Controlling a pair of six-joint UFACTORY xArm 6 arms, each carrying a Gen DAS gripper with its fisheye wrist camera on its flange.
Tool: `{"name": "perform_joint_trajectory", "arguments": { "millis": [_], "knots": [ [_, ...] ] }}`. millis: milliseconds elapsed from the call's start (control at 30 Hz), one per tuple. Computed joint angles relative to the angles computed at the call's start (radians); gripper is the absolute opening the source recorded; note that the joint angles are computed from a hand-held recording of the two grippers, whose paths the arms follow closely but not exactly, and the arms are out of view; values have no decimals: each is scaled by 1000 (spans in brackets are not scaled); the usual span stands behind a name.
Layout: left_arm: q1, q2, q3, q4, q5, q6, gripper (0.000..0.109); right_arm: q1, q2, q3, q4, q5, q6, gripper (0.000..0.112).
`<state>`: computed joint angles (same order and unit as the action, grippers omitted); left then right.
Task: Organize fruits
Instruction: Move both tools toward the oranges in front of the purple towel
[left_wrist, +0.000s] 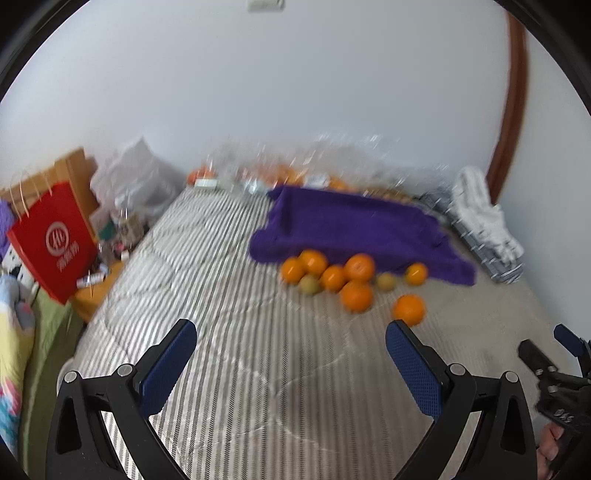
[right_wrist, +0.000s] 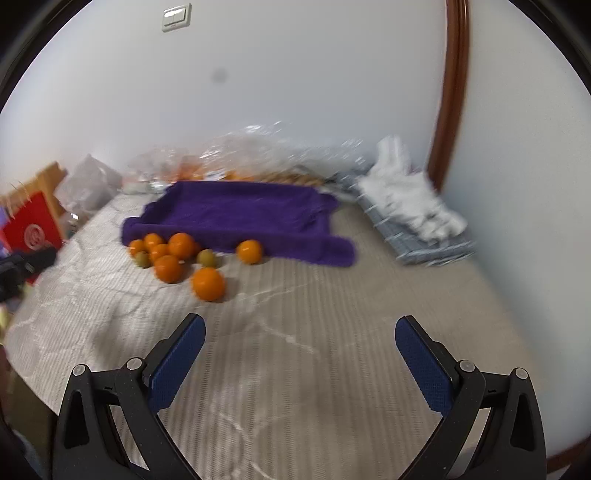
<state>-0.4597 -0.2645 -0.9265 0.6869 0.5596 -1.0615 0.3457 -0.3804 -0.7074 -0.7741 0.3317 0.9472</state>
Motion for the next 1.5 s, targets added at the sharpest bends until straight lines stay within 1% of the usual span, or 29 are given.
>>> {"name": "perform_joint_trajectory", "arguments": {
  "millis": [67, 100, 133, 167, 233, 300, 333, 400, 433, 500, 567, 600, 667, 700, 733, 767, 833, 867, 967, 1067, 1167, 1233, 1267, 1367, 1400, 1500],
  "knots": [
    [24, 17, 15, -32, -12, 20, 103, -20, 34, 11, 88, -76, -49, 102],
    [37, 29, 20, -45, -14, 27, 103, -26, 65, 9, 167, -104, -100, 100],
    [48, 37, 25, -55, -16, 36, 103, -23, 87, 2, 230, -110, -151, 96],
    [60, 47, 29, -65, -20, 47, 102, -18, 116, -12, 324, -107, -234, 94],
    [81, 64, 38, -68, -26, 59, 102, -11, 166, -45, 410, -93, -309, 85],
    [98, 82, 43, -58, -27, 79, 99, -11, 206, -69, 426, -102, -323, 83],
    [106, 95, 41, -56, -28, 96, 99, -8, 228, -80, 463, -119, -362, 83],
    [119, 118, 33, -52, -13, 125, 97, 8, 263, -98, 605, -138, -518, 82],
    [124, 127, 28, -58, -9, 140, 96, 17, 285, -113, 654, -140, -578, 79],
    [136, 144, 19, -80, -7, 180, 94, 25, 321, -141, 650, -138, -588, 74],
    [144, 167, 1, -101, -8, 217, 94, 30, 361, -170, 609, -152, -538, 73],
    [150, 177, -5, -113, -9, 242, 92, 33, 370, -176, 633, -156, -555, 72],
    [161, 184, -5, -131, -39, 271, 91, 53, 404, -209, 744, -153, -644, 65],
    [162, 188, -8, -140, -45, 284, 88, 59, 415, -223, 779, -144, -681, 62],
    [165, 193, -12, -154, -50, 305, 88, 68, 434, -247, 805, -128, -717, 61],
    [165, 198, -15, -154, -56, 310, 88, 72, 445, -261, 793, -126, -714, 61],
    [170, 206, -16, -173, -73, 332, 87, 75, 473, -290, 673, -133, -623, 61],
    [171, 206, -10, -189, -85, 343, 87, 79, 489, -310, 649, -125, -609, 61],
    [178, 208, -7, -234, -103, 374, 87, 91, 534, -373, 679, -81, -649, 61],
    [178, 216, -15, -236, -97, 371, 89, 93, 587, -448, 666, -19, -651, 61],
    [179, 217, -15, -253, -100, 389, 89, 91, 619, -485, 683, 1, -680, 59],
    [183, 216, -12, -271, -107, 404, 89, 92, 636, -501, 692, 7, -697, 58],
    [183, 215, -11, -270, -109, 406, 89, 92, 640, -501, 676, -1, -686, 58],
    [181, 216, -11, -254, -109, 391, 89, 91, 637, -488, 646, -27, -677, 48],
    [180, 215, -11, -248, -107, 387, 89, 92, 635, -485, 660, -33, -692, 43],
    [175, 212, -13, -212, -97, 354, 88, 91, 629, -473, 718, -47, -747, 43]
  ]
}}
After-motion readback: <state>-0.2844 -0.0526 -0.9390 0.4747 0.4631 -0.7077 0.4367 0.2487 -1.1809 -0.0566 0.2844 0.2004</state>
